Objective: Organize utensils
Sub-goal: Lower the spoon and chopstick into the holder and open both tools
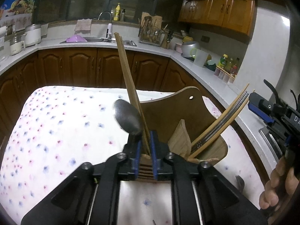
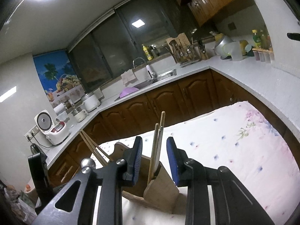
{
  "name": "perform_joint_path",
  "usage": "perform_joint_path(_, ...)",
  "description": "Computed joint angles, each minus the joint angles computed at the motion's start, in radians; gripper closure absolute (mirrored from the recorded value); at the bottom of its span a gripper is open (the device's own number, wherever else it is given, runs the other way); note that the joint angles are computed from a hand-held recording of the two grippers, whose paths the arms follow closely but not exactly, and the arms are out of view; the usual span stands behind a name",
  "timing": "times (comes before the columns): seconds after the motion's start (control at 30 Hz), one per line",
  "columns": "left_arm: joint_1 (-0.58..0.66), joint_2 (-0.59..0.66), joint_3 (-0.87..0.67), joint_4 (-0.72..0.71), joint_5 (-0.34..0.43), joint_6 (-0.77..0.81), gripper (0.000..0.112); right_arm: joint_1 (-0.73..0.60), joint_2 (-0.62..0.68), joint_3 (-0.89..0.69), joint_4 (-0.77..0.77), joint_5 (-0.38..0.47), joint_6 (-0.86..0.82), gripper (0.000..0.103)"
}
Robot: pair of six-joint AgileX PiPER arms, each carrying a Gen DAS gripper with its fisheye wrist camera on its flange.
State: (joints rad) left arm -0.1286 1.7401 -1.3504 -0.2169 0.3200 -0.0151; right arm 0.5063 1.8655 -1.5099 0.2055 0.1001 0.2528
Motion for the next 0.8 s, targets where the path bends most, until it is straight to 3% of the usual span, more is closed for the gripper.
perform_joint_path(0.27, -0.017, -0.034, 0.052, 0.002, -0.040, 0.005, 0.083, -0.005, -0.004, 0.004, 0.139, 0.007, -0.130, 0.062)
perform_joint_path(0.5, -0.042, -0.090, 0.114, 0.089, -0.083, -0.075, 0.056, -0.012, -0.021, 0.026, 0.299, 0.005, -0.278, 0.053)
perform_joint_path(0.67, -0.046, -0.150, 0.174, 0.038, -0.111, -0.027, 0.045, -0.013, -0.037, 0.047, 0.452, 0.003, -0.433, 0.042)
perform_joint_path(0.8, -0.057, -0.204, 0.227, 0.135, -0.133, -0.117, 0.036, -0.005, -0.060, 0.077, 0.537, -0.001, -0.514, 0.040)
